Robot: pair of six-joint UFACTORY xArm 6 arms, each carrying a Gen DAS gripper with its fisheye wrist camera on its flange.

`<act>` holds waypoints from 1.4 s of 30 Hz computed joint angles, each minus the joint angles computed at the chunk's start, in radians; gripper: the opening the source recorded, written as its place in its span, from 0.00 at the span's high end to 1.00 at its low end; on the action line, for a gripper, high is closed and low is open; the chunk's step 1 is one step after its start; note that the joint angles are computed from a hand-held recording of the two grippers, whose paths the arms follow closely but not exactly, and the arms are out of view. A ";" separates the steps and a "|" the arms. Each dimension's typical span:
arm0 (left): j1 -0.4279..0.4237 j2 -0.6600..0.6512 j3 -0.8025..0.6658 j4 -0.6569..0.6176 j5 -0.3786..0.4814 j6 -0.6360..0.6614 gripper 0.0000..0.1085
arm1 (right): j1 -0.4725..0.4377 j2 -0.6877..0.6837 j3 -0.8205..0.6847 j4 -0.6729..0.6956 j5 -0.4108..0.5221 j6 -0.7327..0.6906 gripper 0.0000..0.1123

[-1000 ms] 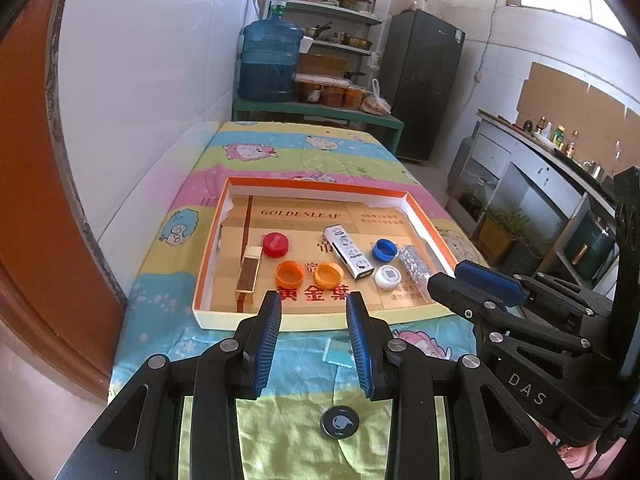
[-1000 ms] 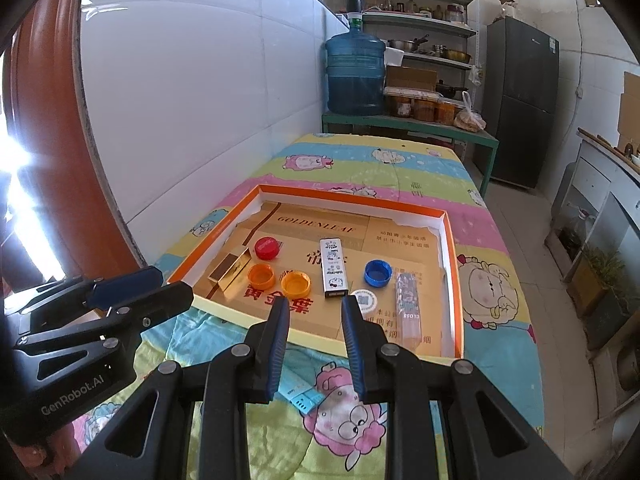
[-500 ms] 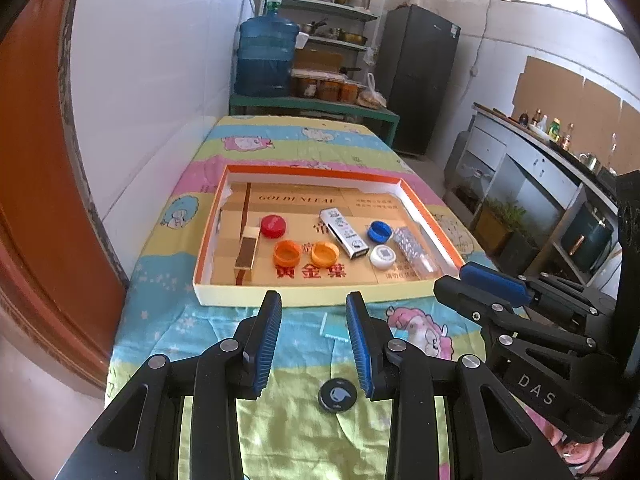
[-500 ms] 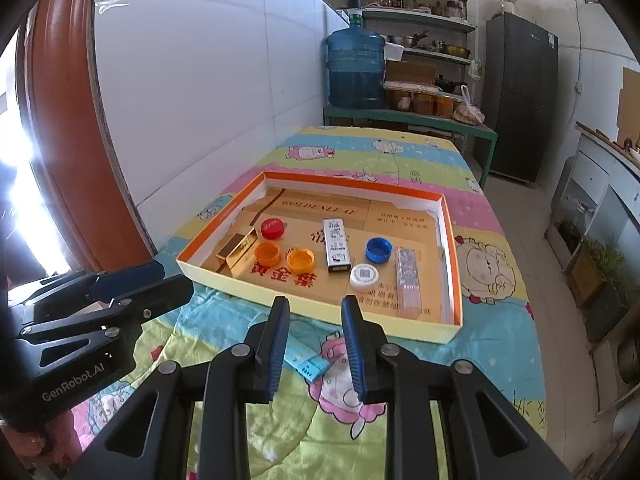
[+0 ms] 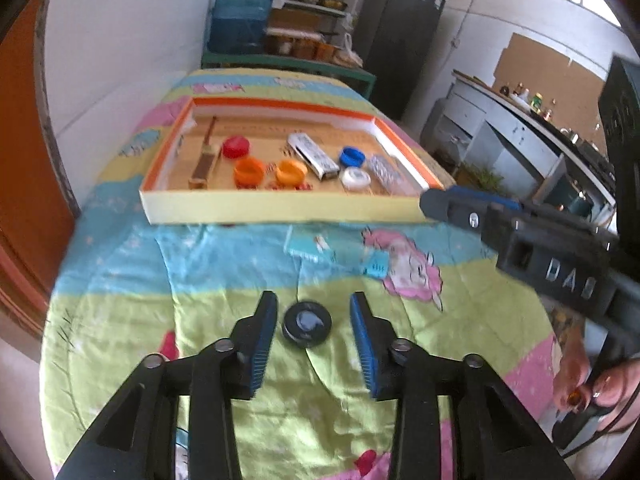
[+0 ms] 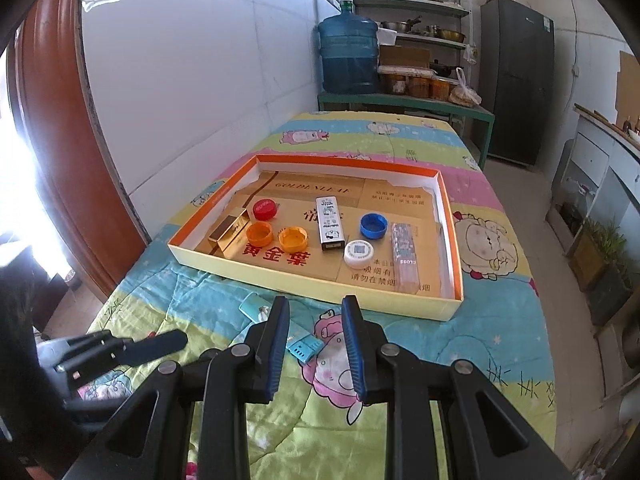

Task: Organize rigid objects
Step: 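Grasp the black round tin with the left tool while the right tool grasps the teal tube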

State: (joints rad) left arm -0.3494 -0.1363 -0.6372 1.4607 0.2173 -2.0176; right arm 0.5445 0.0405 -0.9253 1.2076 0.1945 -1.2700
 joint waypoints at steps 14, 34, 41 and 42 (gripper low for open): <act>0.000 0.092 -0.047 -0.037 0.018 0.049 0.60 | -0.020 0.033 -0.018 -0.029 0.038 0.006 0.76; 0.060 -0.007 0.047 0.013 0.033 -0.053 0.72 | 0.021 0.227 -0.182 -0.313 0.210 -0.308 0.75; 0.081 -0.017 0.058 0.020 0.020 -0.070 0.72 | 0.041 0.250 -0.180 -0.437 0.128 -0.207 0.77; 0.081 -0.014 0.056 0.024 0.016 -0.074 0.72 | 0.045 0.256 -0.182 -0.457 0.119 -0.196 0.77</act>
